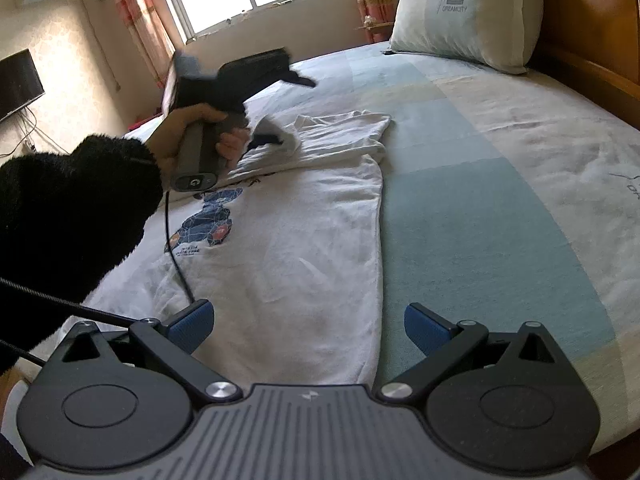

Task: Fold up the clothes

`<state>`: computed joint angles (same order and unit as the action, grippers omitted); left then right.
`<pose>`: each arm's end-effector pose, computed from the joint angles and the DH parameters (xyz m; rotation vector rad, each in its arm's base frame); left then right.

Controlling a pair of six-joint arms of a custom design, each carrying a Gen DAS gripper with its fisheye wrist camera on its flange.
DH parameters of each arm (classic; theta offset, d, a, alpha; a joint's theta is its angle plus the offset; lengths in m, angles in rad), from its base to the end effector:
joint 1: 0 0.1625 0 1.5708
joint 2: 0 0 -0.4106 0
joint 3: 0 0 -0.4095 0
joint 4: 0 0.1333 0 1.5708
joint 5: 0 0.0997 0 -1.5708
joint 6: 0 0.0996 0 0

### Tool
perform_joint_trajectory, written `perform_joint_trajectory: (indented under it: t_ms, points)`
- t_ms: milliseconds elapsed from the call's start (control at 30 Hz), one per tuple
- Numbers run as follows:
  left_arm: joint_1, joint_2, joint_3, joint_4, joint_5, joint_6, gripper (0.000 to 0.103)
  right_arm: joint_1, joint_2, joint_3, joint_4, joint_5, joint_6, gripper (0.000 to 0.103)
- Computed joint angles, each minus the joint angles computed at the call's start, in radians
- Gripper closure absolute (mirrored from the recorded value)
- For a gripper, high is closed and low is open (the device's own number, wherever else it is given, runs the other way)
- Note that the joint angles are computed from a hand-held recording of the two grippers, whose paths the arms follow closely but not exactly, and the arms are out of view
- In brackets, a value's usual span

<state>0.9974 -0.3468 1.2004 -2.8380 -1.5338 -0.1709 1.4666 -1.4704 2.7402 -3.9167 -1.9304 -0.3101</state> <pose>-0.3116 -0.7351 -0.0576 -0.5816 -2.9084 0.5996 0.0674 -0.3006 0.2234 -0.0118 -2.3090 1.2549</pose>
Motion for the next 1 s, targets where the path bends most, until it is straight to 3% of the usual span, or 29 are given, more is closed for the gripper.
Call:
perform_joint_trajectory:
  t_ms: [200, 300, 400, 633, 800, 1000]
  points:
    - [-0.045, 0.023, -0.075, 0.218, -0.055, 0.229, 0.003, 0.012, 0.003, -0.004, 0.008, -0.022, 0.001, 0.000]
    - [-0.060, 0.002, -0.051, 0.223, -0.047, 0.289, 0.003, 0.013, -0.001, -0.002, 0.008, -0.025, 0.007, 0.000]
    - [-0.058, -0.047, 0.005, 0.191, -0.038, 0.277, 0.003, 0.016, -0.003, -0.001, 0.010, -0.027, 0.010, 0.000]
    - [-0.039, -0.210, 0.213, 0.061, 0.098, 0.363, 0.003, 0.035, 0.013, -0.017, 0.024, -0.040, 0.011, 0.000]
    - [-0.016, -0.303, 0.348, -0.058, 0.277, 0.443, 0.003, 0.054, 0.038, -0.047, 0.059, -0.063, 0.023, 0.000]
    - [0.018, -0.329, 0.433, -0.197, 0.318, 0.646, 0.003, 0.088, 0.069, -0.129, 0.146, -0.106, 0.064, 0.000]
